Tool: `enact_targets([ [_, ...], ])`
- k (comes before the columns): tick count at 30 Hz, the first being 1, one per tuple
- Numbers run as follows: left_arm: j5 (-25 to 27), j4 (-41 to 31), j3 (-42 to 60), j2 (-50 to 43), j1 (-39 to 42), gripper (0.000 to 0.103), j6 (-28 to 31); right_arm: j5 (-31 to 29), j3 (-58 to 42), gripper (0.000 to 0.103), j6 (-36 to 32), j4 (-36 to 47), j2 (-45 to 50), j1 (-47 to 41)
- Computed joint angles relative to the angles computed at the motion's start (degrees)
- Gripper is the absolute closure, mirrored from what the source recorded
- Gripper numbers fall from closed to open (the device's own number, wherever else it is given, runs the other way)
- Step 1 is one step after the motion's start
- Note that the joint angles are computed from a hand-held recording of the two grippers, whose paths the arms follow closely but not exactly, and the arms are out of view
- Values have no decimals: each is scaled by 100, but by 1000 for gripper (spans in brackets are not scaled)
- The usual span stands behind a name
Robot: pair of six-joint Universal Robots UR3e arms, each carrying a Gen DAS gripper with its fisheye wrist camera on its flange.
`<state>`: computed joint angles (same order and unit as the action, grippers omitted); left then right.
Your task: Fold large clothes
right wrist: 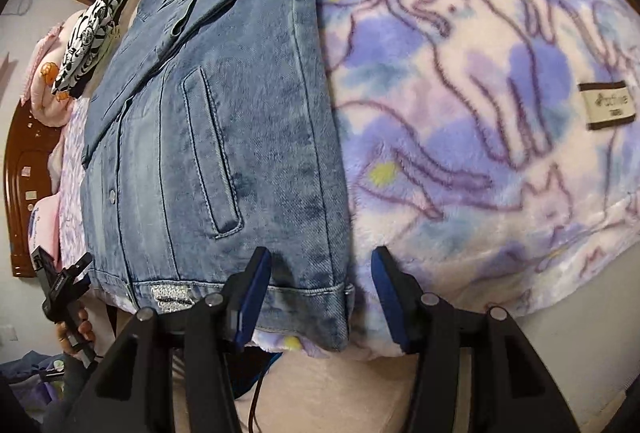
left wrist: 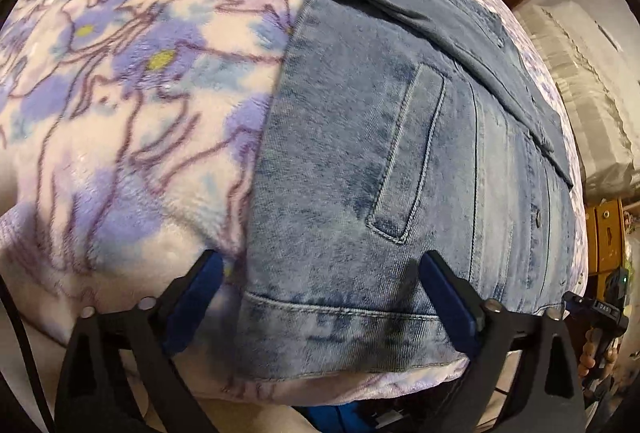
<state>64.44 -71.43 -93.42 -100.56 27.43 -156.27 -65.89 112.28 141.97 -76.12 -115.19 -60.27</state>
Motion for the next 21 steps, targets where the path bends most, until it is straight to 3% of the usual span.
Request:
enact_targets([
  [5,301,316,5,-155,-317,0,-84,123,288,45,-241,43,31,95],
  [10,7,99,89,-270,-127,0,55,282,673,38,-409,-23,-138,5],
  [14,-227,-148,237,-409,-10,0,175,342,782,37,-480,-68,-218,-57],
  [17,-96,-348,432,-494,-82,1,301,328,843,43,-451,-126,-394,-53],
  [18,22,-382,481,-484,-116,4,343,308,828,47,-479,-106,-436,-74],
  [21,387,-418,703,-476,-432,27,267,290,703,60,-582,82,-604,-139],
])
